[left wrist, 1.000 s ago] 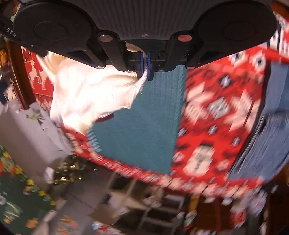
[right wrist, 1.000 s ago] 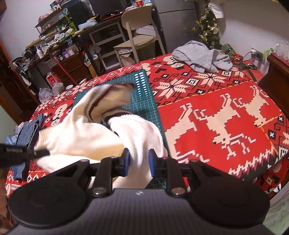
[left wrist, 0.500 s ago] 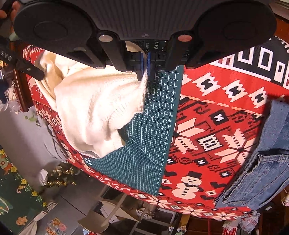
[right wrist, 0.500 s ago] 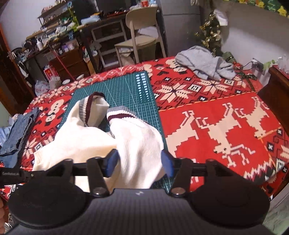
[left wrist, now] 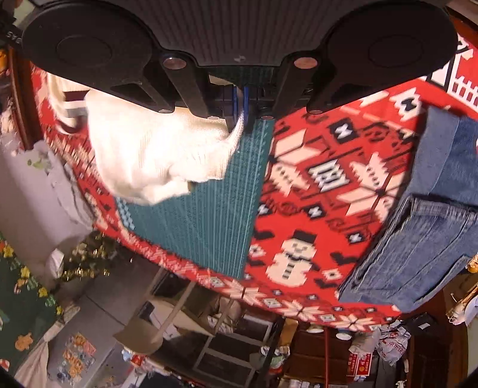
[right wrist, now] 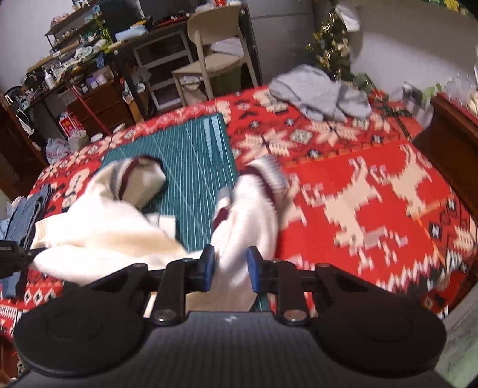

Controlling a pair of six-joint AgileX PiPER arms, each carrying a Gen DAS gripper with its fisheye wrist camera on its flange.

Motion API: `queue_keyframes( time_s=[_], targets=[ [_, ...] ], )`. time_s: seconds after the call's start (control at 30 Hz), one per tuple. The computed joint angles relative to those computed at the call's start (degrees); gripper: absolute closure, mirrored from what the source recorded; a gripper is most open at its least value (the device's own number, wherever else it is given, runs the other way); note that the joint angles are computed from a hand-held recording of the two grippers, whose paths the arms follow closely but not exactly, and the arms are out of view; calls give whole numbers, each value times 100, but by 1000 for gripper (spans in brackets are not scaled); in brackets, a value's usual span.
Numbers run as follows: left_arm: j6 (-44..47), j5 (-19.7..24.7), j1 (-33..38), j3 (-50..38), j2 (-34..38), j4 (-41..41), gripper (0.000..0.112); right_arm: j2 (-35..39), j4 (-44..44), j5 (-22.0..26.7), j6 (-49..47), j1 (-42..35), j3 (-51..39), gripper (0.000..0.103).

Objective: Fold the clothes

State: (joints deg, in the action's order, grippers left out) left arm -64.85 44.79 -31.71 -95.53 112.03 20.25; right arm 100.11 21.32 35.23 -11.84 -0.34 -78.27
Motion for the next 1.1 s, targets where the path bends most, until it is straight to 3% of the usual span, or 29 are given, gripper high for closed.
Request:
queue_keyframes(
  time_s=[0.1,0.2,0.33,0.53,0.6,0.9,1.1],
  targets=[
    [21,-90,-34,403,-108,-82,108,-210,97,-100,-60,-79,301,77],
    [-131,-136,-47,647,-185,-75,108,-418,-378,-349,305,-49,397,76],
    [-138,-230,-3,786,-209,-140,108,-508,-634,-441,175,-25,142,76],
    [123,-48,37,455,5,-247,108,228,863,499,-1238,-38,-987,73],
    [225,-55,68,426,33,-285,108,574,790,646,-1130,163,-1341,67],
    [448,-192,137,604,-60,-478,108,2027,501,1592,-496,687,-2838,66],
    [790,-37,132,381,48,-418,108,3022,487,2806,-328,670,-4323,65]
  ],
)
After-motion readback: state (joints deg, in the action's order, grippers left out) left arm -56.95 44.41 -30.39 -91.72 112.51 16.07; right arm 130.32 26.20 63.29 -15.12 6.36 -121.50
